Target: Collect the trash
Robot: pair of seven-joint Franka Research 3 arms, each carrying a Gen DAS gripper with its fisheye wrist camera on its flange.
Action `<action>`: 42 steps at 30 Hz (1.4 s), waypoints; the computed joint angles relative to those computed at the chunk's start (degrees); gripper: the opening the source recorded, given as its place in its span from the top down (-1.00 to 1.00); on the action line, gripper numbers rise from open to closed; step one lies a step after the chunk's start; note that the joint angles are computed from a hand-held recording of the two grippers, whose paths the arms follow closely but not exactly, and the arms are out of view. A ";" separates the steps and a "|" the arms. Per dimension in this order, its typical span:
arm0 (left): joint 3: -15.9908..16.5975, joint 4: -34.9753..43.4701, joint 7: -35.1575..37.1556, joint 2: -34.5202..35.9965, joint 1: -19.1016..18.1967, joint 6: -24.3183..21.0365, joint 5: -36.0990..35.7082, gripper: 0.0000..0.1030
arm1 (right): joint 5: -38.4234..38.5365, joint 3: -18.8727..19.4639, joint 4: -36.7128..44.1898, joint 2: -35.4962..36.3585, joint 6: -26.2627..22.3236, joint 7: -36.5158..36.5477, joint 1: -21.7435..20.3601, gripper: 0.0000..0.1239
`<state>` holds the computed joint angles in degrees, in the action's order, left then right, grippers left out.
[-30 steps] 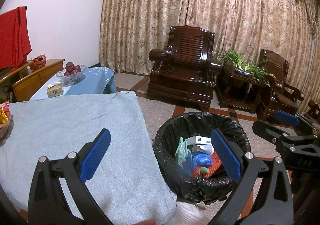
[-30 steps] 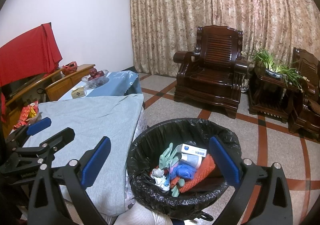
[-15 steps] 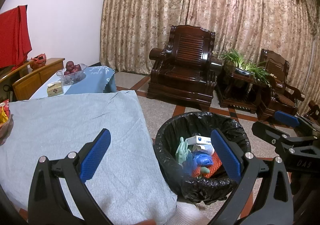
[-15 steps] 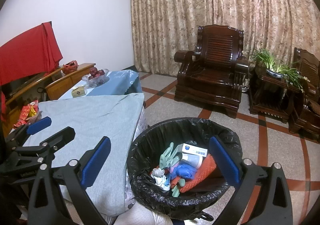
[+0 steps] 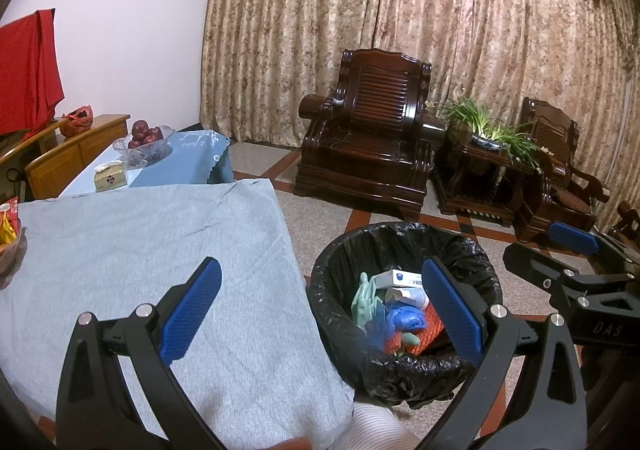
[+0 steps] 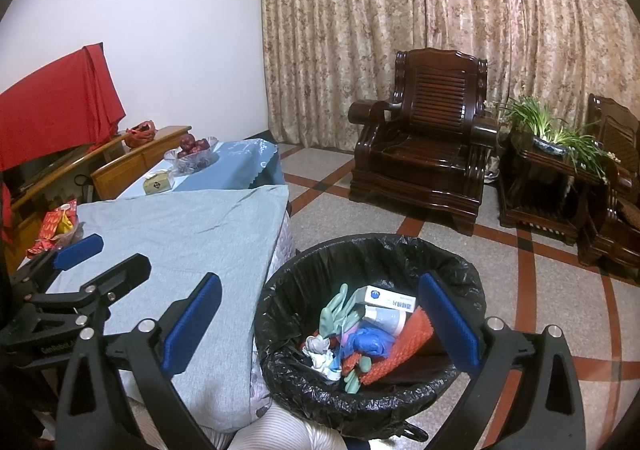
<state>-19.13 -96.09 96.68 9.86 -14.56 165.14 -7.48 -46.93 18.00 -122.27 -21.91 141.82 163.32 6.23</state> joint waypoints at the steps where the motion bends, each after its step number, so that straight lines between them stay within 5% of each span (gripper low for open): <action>1: 0.07 0.08 -0.21 0.12 -0.12 0.05 0.25 -0.89 | 0.00 -0.02 0.01 -0.01 0.02 -0.01 0.02 -0.56; 42: -0.11 -1.84 1.24 -0.87 0.56 0.06 -1.72 -0.89 | 0.07 -0.09 -0.22 0.23 -0.32 0.68 0.74 -0.56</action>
